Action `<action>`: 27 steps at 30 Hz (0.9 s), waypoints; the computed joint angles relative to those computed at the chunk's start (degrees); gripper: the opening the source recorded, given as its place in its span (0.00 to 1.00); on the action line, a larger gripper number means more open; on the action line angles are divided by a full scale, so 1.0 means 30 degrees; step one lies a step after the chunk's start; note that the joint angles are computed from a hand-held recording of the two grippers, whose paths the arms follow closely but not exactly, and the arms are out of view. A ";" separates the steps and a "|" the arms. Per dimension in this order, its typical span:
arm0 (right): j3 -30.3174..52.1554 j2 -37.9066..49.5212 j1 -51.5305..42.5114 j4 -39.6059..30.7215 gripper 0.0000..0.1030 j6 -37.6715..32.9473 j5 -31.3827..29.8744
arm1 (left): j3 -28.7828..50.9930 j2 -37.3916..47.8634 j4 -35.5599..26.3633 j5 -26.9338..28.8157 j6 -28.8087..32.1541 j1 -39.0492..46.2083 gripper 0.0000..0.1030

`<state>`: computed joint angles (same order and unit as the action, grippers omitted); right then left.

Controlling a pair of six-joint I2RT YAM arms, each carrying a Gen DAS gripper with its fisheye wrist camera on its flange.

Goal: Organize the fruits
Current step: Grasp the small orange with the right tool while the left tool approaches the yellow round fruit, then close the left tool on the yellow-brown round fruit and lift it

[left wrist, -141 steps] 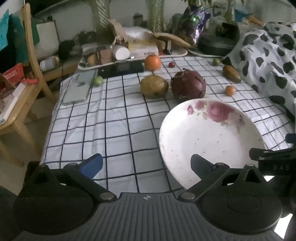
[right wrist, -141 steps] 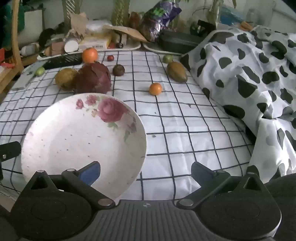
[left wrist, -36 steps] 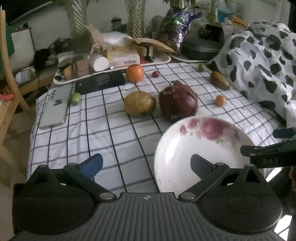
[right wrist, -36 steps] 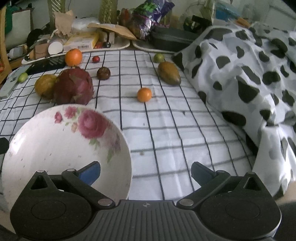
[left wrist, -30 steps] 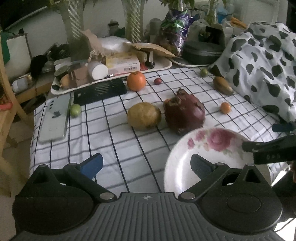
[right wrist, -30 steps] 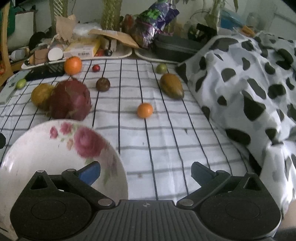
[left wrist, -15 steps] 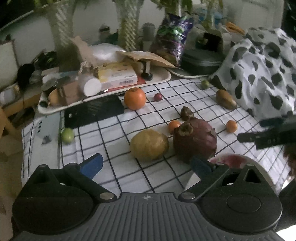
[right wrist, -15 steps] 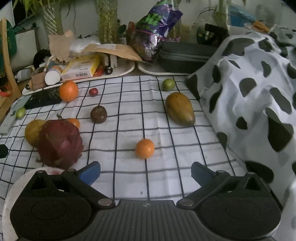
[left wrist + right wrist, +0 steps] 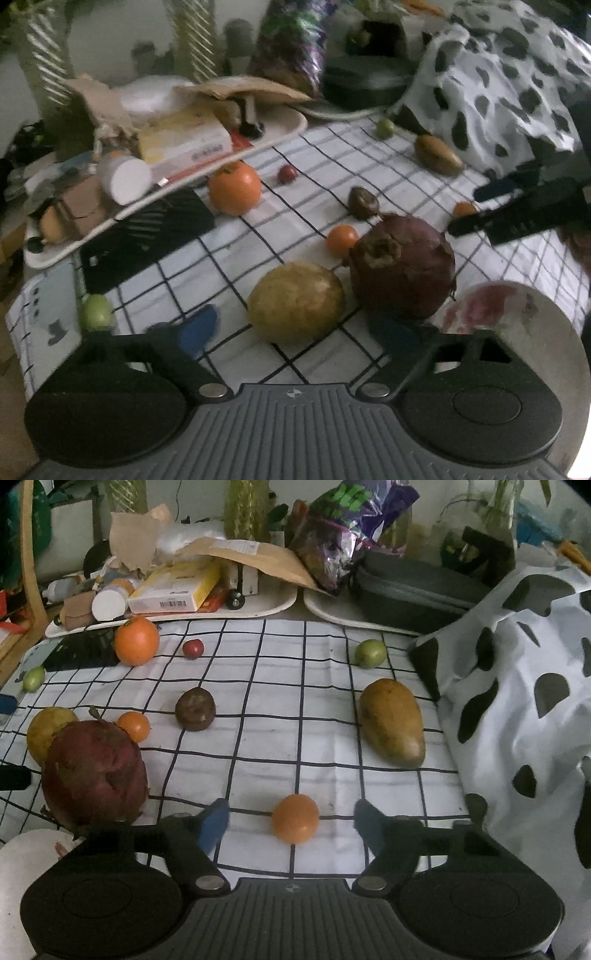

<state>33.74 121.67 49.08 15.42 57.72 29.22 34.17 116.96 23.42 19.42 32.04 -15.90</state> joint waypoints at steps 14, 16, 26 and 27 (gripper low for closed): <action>-0.0099 0.0208 -0.0271 -0.0062 0.29 -0.0203 -0.0524 | 0.1954 0.1856 -0.0506 0.0440 0.1238 -0.0475 0.60; -0.0178 0.0080 -0.0109 -0.0038 0.28 -0.0193 -0.0200 | 0.1910 0.1768 -0.0543 0.0283 0.1187 -0.0558 0.60; -0.1251 -0.1309 0.0673 0.0311 0.28 0.1082 0.0770 | -0.0086 -0.0581 0.0172 0.0502 0.0610 -0.0211 0.59; -0.1430 -0.1508 0.0892 0.0343 0.28 0.1342 0.0864 | -0.0457 -0.1017 0.0270 0.0747 0.0482 -0.0055 0.59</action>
